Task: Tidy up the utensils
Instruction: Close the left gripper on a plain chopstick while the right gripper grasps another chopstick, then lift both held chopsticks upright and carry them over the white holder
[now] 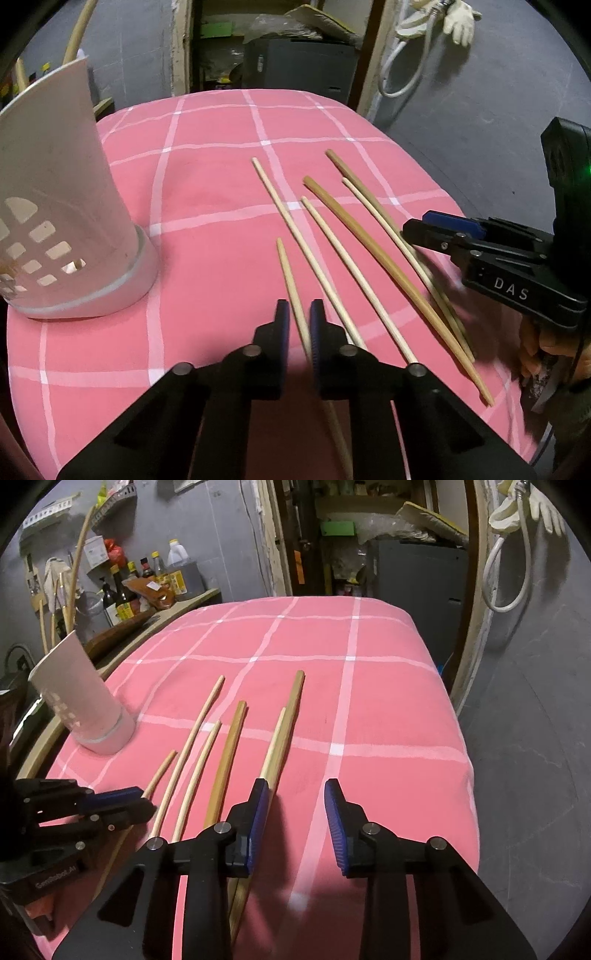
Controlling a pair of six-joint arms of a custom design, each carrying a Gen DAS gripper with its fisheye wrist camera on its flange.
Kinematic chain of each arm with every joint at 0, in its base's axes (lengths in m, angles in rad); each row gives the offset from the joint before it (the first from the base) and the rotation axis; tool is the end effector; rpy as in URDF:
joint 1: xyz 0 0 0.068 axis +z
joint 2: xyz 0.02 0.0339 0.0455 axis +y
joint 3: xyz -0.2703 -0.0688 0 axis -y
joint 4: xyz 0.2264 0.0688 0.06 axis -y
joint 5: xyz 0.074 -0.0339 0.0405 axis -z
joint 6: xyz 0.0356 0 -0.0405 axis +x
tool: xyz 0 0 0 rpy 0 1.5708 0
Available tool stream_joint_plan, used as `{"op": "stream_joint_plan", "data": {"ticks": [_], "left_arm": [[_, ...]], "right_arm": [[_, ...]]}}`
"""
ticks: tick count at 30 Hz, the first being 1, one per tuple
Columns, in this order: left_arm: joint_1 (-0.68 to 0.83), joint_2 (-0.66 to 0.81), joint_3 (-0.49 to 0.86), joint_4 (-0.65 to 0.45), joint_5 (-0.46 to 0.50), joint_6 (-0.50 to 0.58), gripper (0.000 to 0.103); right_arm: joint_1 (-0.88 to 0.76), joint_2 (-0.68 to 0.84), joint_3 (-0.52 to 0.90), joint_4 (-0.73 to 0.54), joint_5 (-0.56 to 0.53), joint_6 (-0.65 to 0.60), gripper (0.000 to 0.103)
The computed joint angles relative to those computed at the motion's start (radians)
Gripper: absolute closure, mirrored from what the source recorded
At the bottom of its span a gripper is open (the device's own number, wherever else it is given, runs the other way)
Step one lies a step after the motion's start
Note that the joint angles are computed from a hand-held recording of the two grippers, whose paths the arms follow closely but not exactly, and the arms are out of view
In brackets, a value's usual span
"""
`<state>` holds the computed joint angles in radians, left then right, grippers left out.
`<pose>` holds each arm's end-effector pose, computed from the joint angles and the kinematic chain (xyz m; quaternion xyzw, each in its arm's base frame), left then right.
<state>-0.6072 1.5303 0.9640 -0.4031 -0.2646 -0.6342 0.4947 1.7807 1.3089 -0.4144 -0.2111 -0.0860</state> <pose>0.2464 -0.1599 0.2234 -0.0518 0.9462 -0.0683 0.3121 0.3257 0.1842 0.2441 -0.3021 0.8874 0.1649 0.3067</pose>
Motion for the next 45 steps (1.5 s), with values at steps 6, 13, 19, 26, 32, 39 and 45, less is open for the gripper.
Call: {"op": "stream_joint_plan", "data": {"ticks": [6, 13, 19, 26, 32, 39, 45], "left_arm": [[0.032, -0.040, -0.030, 0.006, 0.023, -0.026, 0.098], [0.050, -0.058, -0.036, 0.005, 0.045, -0.038, 0.098], [0.049, -0.058, -0.029, -0.002, 0.053, -0.041, 0.098], [0.059, -0.041, -0.016, 0.004, 0.066, -0.030, 0.098], [0.072, -0.045, -0.020, 0.020, 0.091, -0.031, 0.100], [0.040, -0.124, -0.071, 0.079, 0.034, -0.037, 0.100], [-0.044, -0.258, -0.167, 0.198, -0.128, -0.032, 0.100]], "right_arm": [[0.009, 0.069, 0.088, -0.033, -0.011, 0.007, 0.076], [0.027, 0.149, 0.197, -0.071, 0.024, 0.014, 0.085], [0.022, 0.225, 0.301, -0.131, 0.036, 0.015, 0.087], [0.021, 0.320, 0.474, -0.249, 0.022, 0.033, 0.086], [-0.010, 0.289, 0.425, -0.232, -0.044, 0.086, 0.098], [-0.045, 0.111, 0.177, -0.041, -0.133, 0.167, 0.098], [-0.010, -0.114, -0.098, 0.267, -0.169, 0.250, 0.098]]}}
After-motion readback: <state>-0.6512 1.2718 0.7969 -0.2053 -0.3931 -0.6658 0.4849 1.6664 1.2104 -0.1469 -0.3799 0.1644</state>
